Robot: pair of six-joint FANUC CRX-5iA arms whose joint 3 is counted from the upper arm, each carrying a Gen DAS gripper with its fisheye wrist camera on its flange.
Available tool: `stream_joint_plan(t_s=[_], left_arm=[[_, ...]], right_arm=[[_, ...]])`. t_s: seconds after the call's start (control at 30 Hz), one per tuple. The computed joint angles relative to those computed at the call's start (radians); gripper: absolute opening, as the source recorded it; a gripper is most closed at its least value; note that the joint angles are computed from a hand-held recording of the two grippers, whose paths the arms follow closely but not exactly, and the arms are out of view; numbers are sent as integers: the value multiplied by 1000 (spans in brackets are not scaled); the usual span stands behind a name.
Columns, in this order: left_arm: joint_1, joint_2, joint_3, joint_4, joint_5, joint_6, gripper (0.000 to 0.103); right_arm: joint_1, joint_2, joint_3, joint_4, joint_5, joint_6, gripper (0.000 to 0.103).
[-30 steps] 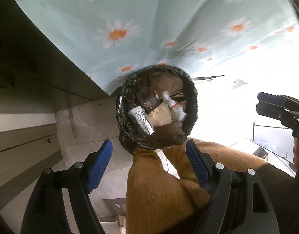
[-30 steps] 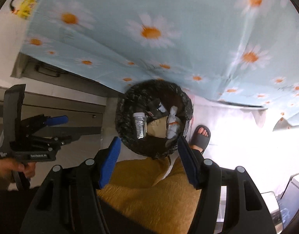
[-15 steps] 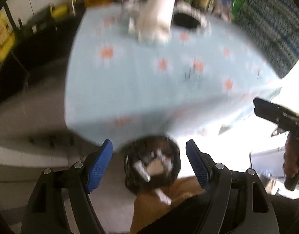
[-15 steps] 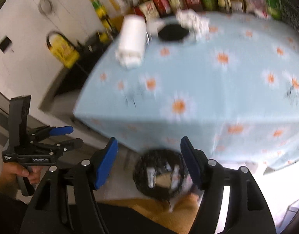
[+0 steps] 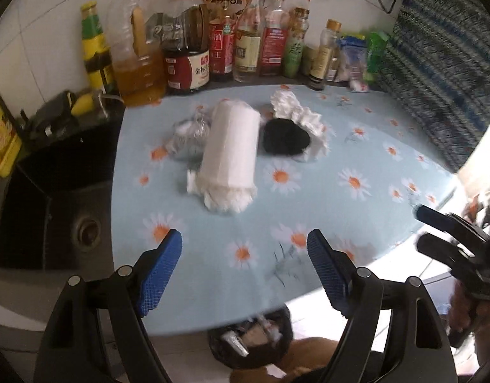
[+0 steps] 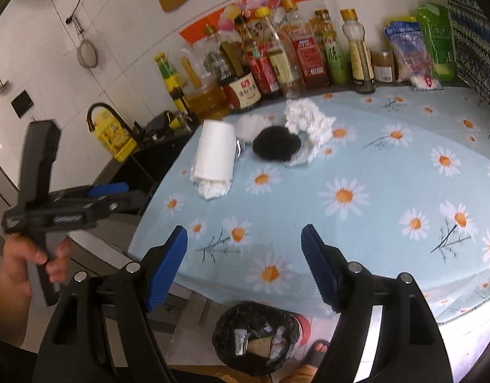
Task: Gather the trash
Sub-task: 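Raise both tools back toward the counter and the white paper cup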
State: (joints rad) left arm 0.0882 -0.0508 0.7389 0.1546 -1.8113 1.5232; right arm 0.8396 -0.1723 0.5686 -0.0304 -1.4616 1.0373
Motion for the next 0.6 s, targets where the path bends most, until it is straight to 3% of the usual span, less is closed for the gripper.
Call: stream_joint_plan(t_s=[0.33,0.6], left_arm=[[-83,234,290,-78,-79,54,79],[-141,419,513,-249,-200,25,79]], right_arm=[[-192,-17,-7,-158,1,74,74],[-382,-8,-8,-315,-40,188,74]])
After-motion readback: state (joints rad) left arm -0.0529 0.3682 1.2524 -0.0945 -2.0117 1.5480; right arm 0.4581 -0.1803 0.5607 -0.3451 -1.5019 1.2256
